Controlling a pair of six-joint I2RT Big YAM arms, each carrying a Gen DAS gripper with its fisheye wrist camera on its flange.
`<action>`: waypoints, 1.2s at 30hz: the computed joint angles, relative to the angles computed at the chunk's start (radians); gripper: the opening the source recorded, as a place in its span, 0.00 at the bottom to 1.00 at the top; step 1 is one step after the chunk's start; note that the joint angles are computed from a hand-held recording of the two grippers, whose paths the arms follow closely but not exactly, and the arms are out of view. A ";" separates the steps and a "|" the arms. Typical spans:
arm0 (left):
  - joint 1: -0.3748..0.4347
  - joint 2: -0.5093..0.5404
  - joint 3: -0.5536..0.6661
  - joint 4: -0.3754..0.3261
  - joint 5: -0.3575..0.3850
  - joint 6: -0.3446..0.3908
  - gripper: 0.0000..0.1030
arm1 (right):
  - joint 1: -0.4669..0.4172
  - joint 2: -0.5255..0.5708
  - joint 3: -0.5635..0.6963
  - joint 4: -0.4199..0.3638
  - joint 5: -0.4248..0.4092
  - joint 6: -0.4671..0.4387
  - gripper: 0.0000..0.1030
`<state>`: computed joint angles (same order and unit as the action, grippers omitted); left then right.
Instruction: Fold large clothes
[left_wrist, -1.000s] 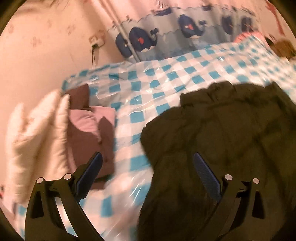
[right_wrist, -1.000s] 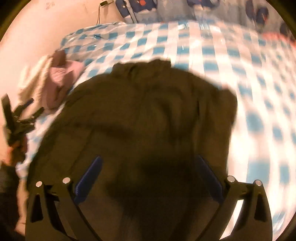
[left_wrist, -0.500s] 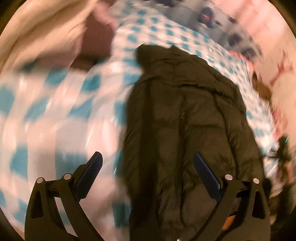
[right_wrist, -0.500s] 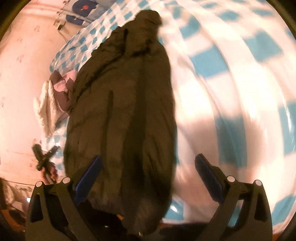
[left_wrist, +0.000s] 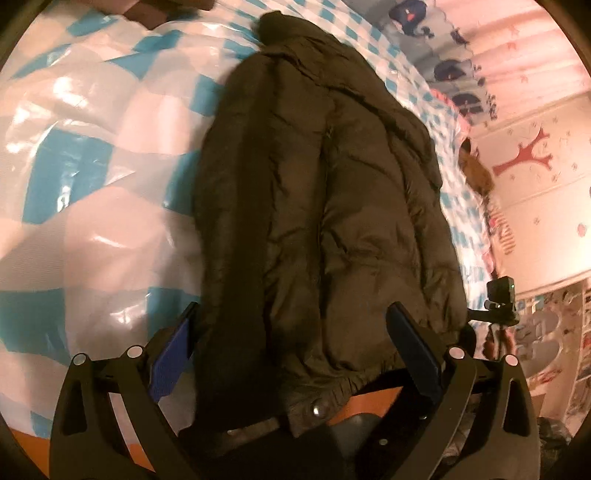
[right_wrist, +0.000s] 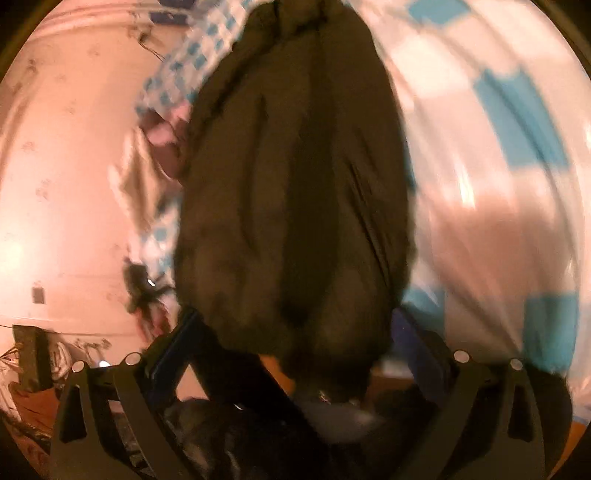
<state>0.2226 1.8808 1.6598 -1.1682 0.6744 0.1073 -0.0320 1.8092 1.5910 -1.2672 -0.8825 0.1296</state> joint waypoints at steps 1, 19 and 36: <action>-0.011 0.005 0.007 -0.011 -0.015 0.002 0.92 | 0.007 -0.002 -0.007 0.005 0.012 -0.012 0.94; -0.038 0.010 -0.026 0.005 0.017 -0.030 0.69 | -0.019 -0.023 -0.097 0.169 -0.152 0.129 0.33; 0.010 -0.189 -0.113 0.106 0.159 -0.081 0.05 | -0.064 -0.244 -0.304 0.631 -0.328 0.374 0.15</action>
